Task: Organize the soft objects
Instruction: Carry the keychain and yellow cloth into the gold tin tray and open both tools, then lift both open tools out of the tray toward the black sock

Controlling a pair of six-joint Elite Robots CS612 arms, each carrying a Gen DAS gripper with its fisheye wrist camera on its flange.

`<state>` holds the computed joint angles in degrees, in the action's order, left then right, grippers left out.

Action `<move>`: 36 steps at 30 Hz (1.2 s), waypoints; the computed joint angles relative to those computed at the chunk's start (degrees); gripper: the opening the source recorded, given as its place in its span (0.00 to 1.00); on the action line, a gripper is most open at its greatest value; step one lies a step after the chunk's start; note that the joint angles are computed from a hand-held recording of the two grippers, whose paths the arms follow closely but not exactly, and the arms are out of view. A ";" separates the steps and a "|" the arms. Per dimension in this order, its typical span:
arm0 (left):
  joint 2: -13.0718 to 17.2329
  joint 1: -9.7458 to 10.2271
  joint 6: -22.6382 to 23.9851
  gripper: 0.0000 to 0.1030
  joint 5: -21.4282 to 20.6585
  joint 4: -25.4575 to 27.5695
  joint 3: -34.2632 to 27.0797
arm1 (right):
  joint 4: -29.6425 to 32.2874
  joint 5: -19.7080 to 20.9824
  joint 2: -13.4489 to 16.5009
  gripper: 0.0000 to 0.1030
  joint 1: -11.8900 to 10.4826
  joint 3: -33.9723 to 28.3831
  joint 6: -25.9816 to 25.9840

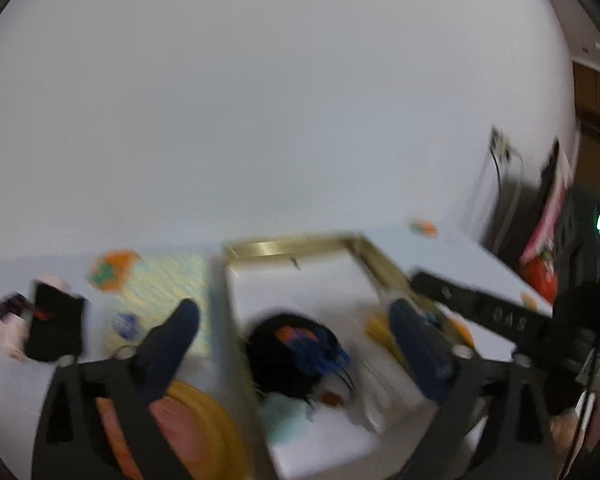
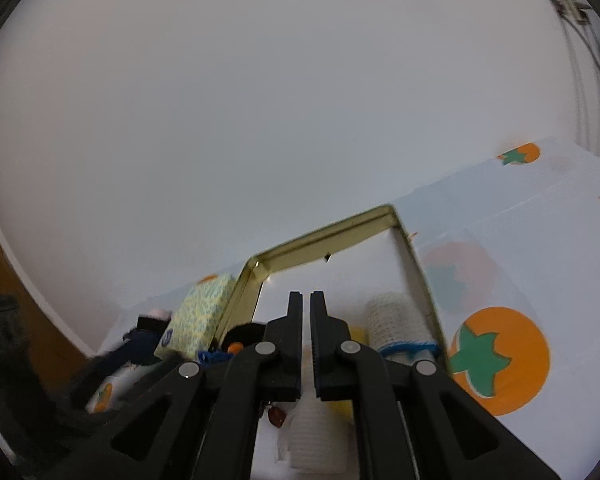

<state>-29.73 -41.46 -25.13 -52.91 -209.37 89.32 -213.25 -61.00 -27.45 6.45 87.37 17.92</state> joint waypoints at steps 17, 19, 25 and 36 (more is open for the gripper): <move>-0.21 -0.38 -8.05 1.00 17.47 9.28 1.39 | -16.34 -15.84 0.99 0.85 2.05 2.04 2.58; 0.19 -0.83 -7.14 1.00 20.23 9.84 1.75 | -17.23 -16.86 1.07 0.85 2.25 2.31 2.22; 0.04 -1.30 -4.00 1.00 23.23 10.77 4.12 | -19.09 -21.25 1.12 0.85 3.40 3.53 3.60; -2.50 1.03 -10.09 1.00 22.58 9.30 12.00 | -21.18 -25.77 0.85 0.85 7.01 5.32 1.95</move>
<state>-32.23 -40.43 -35.22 -30.33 -200.07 101.31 -234.43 -86.78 -26.61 13.46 92.69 19.87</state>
